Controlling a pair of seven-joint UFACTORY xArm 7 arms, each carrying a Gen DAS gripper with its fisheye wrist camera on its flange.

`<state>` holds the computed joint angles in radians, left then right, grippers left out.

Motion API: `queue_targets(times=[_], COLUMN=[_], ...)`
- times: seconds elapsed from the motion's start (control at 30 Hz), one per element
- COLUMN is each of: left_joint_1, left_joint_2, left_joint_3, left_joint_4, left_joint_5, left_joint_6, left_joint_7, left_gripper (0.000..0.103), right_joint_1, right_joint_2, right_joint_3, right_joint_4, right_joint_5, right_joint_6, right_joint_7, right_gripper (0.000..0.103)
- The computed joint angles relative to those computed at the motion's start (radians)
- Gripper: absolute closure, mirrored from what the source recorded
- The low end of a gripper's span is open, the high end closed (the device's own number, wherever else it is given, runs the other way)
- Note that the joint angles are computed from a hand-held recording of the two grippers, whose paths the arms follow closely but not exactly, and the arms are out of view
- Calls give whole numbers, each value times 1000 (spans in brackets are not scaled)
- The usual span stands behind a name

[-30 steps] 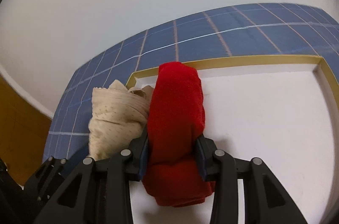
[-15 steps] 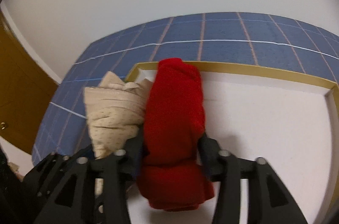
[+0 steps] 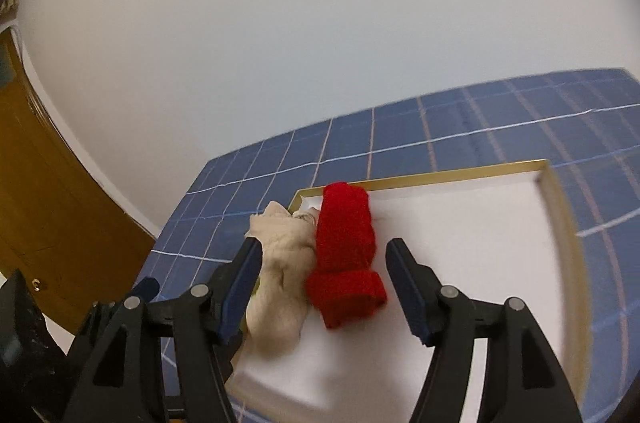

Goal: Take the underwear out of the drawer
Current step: 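Withdraw both tools from the tray back down into the drawer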

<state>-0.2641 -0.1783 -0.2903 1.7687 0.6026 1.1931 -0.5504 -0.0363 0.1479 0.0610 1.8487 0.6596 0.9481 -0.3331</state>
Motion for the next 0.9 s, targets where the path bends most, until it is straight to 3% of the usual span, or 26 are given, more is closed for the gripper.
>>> queue_targets(times=[0.23, 0.47, 0.9], left_joint_1=[-17, -19, -19], left_joint_2=[-100, -148, -310], left_joint_3=[-57, -118, -208], left_joint_4=[-82, -120, -255], left_joint_5=[-70, -94, -228], left_joint_6=[61, 93, 128], left_joint_7=[-53, -68, -88], left_gripper=[6, 5, 4], right_joint_1=[0, 43, 103], right_joint_2=[-224, -400, -685], right_joint_3=[-68, -164, -295], right_joint_4=[-255, -425, -719], right_joint_5=[85, 122, 62], right_joint_6=[8, 35, 30], right_joint_7=[-116, -244, -358], right_gripper=[36, 36, 36])
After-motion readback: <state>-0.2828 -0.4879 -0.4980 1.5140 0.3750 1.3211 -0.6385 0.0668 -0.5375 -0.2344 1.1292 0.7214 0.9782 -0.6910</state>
